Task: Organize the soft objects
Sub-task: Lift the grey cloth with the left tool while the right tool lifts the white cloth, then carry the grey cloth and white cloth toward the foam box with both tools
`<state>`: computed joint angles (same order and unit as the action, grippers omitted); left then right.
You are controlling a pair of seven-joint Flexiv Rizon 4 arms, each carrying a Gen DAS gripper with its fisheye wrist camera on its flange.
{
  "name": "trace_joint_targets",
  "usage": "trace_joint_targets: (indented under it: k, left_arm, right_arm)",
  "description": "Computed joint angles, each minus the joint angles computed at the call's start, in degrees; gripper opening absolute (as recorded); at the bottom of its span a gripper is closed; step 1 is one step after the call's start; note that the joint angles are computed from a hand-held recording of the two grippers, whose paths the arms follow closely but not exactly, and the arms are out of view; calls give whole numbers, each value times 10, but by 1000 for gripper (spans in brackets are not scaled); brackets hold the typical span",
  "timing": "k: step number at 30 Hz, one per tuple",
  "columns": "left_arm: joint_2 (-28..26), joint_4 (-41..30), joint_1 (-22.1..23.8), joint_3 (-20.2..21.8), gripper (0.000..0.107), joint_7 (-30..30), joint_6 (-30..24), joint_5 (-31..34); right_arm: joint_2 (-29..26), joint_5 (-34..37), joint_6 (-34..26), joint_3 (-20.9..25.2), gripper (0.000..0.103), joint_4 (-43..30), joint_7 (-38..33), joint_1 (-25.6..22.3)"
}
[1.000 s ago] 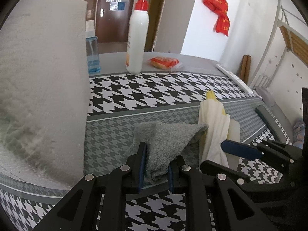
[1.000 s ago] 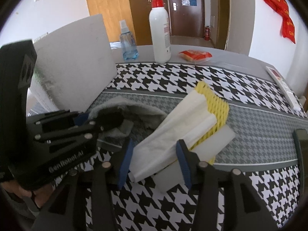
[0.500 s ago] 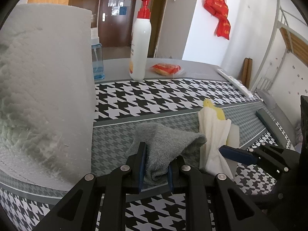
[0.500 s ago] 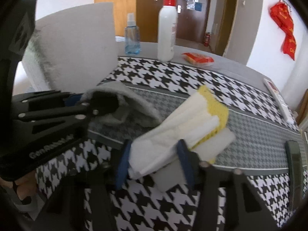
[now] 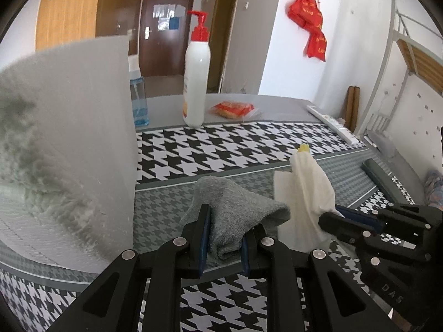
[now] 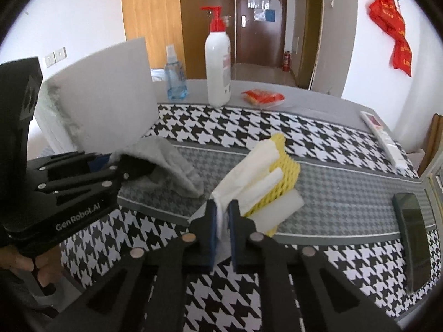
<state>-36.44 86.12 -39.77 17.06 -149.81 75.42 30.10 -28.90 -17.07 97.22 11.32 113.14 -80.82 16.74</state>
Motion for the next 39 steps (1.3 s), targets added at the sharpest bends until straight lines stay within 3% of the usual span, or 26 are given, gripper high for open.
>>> trace_joint_targets:
  k: [16,27,39]
  left_arm:
    - [29,-4,-28,17,20,-62,-21,73]
    - [59,-11,-32,-2,20,-125,-60,165]
    - [106,-8,-23,-52,20,-182,-116,272]
  right_arm:
    - [27,-1,55,69,10,16,22,-80]
    - [53,1,116,-13,10,49,31,-9]
    - [68,-17,147,-7,10,66,41,-16]
